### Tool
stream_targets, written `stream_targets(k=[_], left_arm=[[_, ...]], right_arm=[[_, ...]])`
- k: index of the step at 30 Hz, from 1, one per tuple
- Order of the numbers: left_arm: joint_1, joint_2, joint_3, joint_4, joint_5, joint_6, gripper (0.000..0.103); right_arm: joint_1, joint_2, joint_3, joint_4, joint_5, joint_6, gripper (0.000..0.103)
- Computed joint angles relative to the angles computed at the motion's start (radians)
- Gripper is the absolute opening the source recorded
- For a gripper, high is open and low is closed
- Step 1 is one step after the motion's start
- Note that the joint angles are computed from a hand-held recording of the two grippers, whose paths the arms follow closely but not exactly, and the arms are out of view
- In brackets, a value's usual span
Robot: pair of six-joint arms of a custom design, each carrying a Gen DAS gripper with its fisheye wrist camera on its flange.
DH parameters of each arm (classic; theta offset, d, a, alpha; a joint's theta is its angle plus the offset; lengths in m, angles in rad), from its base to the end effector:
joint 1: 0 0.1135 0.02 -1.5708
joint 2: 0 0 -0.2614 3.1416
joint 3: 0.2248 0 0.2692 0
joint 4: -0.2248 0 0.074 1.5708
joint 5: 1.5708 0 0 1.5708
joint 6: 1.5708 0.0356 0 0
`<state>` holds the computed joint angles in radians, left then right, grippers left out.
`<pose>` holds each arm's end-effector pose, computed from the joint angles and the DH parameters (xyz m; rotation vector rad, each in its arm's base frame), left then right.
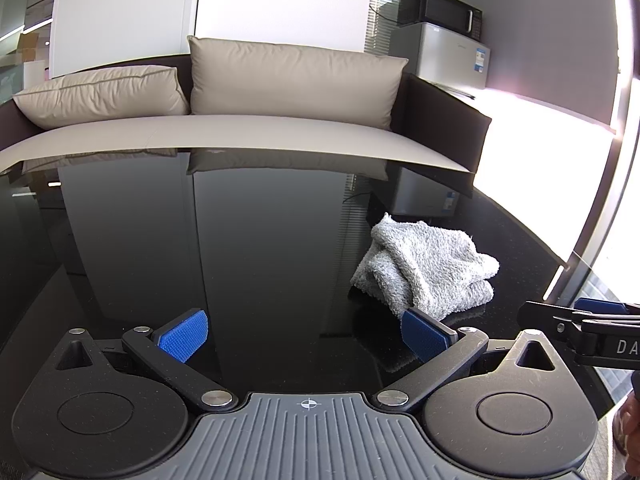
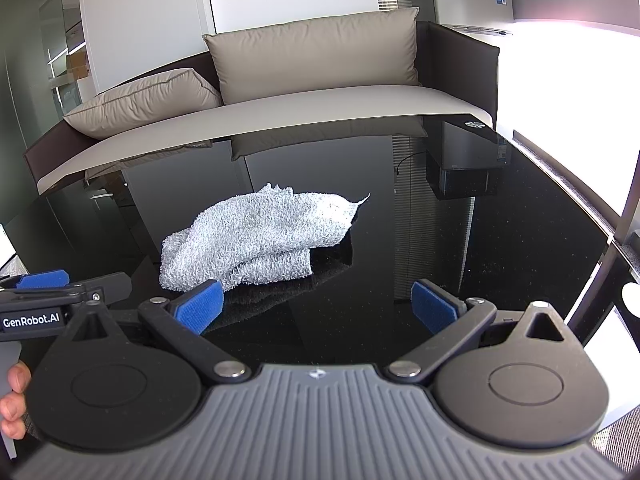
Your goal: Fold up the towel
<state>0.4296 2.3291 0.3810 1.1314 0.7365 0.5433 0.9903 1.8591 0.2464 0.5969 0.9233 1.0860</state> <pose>0.2169 0.0730 -0.0360 0.4470 2.1130 -0.3330 0.1299 0.1463 0.0183 0.3955 2.0717 -0.0152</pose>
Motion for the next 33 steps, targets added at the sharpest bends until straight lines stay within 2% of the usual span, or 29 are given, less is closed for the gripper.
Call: stream_targets(k=[33], left_arm=[[0.008,-0.032,0.000,-0.045,0.008,0.014,0.102]], right_arm=[[-0.011,0.018,0.007,0.014,-0.011,-0.011,0.102]])
